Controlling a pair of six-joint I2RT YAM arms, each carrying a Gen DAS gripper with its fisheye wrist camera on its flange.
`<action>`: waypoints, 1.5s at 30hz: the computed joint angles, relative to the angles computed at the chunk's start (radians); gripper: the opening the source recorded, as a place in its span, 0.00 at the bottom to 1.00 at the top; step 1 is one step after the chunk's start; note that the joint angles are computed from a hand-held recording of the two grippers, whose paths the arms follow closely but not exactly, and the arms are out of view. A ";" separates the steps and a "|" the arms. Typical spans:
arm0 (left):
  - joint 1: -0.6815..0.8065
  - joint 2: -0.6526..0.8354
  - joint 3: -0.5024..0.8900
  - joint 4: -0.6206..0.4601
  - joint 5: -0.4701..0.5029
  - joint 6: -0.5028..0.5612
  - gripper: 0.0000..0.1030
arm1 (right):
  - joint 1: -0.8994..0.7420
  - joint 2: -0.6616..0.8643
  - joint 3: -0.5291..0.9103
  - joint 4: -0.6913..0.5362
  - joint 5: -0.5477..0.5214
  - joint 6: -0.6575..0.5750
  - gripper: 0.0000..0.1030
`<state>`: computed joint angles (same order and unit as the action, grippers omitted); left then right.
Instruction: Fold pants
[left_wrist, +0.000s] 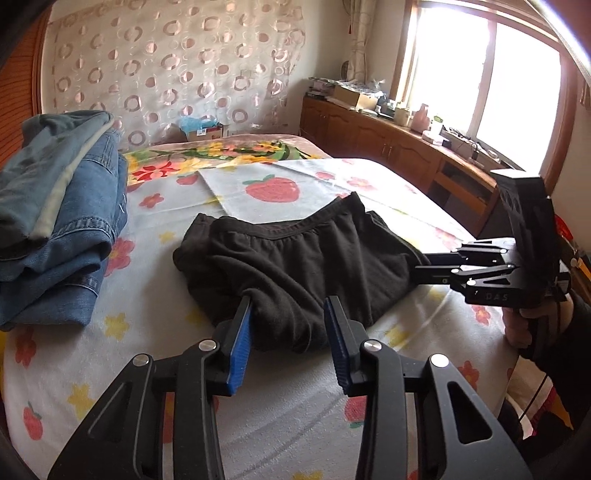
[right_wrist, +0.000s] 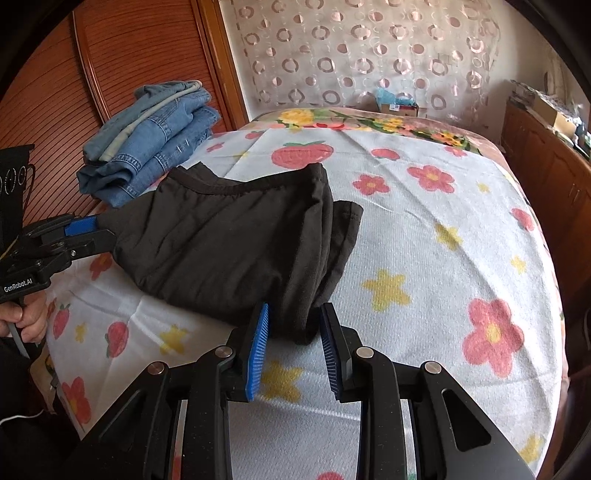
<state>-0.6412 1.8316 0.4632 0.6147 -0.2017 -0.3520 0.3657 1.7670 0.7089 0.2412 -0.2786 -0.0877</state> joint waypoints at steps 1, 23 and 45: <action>-0.002 0.006 0.008 -0.014 -0.008 -0.001 0.32 | 0.004 0.005 0.006 0.000 0.003 0.003 0.28; -0.240 -0.230 -0.208 -0.118 -0.176 -0.245 0.11 | -0.019 -0.325 -0.291 0.025 -0.051 -0.048 0.08; -0.219 -0.326 -0.226 -0.239 -0.204 -0.267 0.27 | -0.033 -0.411 -0.343 -0.027 -0.067 -0.029 0.11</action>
<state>-0.8605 1.5056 0.2377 0.3757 -0.4054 -0.6195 0.3331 1.3564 0.3663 0.2145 -0.3460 -0.1172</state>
